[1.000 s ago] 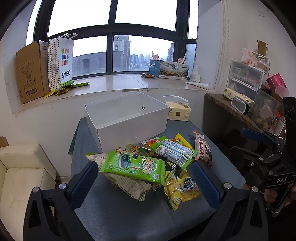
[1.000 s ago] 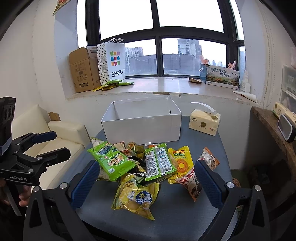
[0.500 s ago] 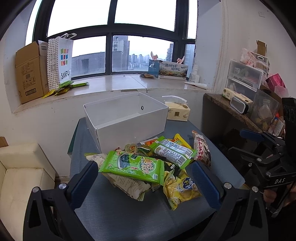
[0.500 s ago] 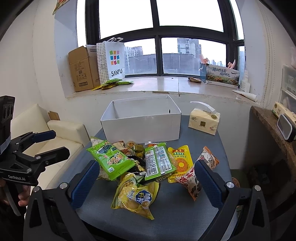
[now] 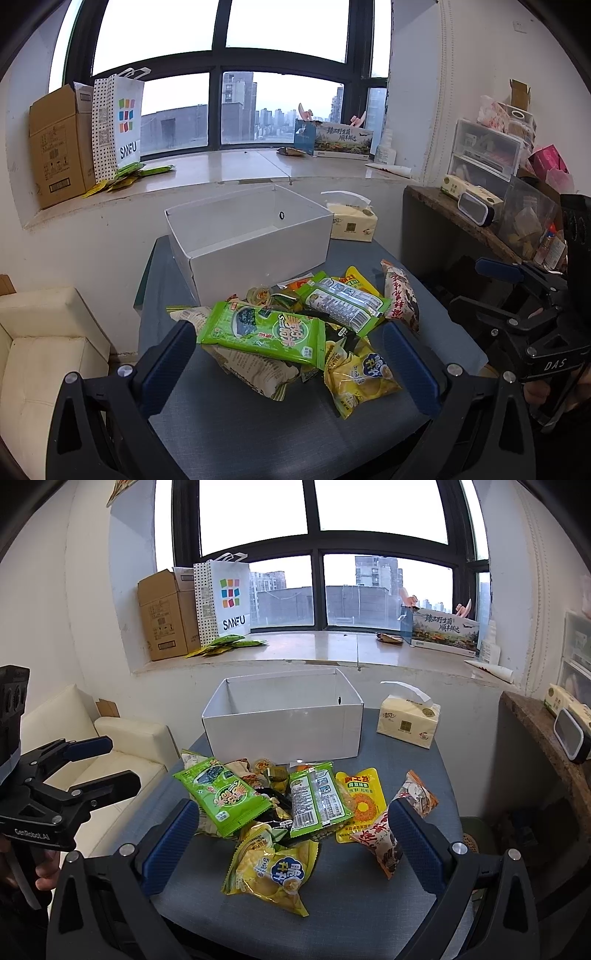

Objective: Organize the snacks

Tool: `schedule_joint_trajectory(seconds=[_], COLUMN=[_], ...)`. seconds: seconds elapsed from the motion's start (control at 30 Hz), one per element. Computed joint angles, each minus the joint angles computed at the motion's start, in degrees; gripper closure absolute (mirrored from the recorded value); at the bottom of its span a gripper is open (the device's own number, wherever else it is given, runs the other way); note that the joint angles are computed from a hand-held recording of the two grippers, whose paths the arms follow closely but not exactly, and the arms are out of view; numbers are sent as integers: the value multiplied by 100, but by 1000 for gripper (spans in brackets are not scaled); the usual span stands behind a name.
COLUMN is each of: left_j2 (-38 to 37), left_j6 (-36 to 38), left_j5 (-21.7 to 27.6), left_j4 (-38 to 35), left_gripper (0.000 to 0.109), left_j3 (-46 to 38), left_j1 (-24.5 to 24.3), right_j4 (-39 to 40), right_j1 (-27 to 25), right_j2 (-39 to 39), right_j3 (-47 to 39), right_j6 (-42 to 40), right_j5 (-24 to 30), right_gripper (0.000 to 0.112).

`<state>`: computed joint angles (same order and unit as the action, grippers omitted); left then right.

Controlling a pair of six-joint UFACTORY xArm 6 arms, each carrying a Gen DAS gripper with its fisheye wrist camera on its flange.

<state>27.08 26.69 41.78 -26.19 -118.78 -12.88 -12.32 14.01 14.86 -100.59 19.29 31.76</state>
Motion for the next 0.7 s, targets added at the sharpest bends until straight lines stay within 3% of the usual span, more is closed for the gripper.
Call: schedule_joint_trajectory(seconds=[0.7], left_j2=[-23], left_j6=[10], left_j5=[-35], left_j4=[33], left_gripper=[6], left_j3=[37], left_j1=[-13], right_j4=[29], right_j1=[5], right_j2=[-9], right_j3=[24], right_j6=[14], right_j5=[-27], right_gripper=[9])
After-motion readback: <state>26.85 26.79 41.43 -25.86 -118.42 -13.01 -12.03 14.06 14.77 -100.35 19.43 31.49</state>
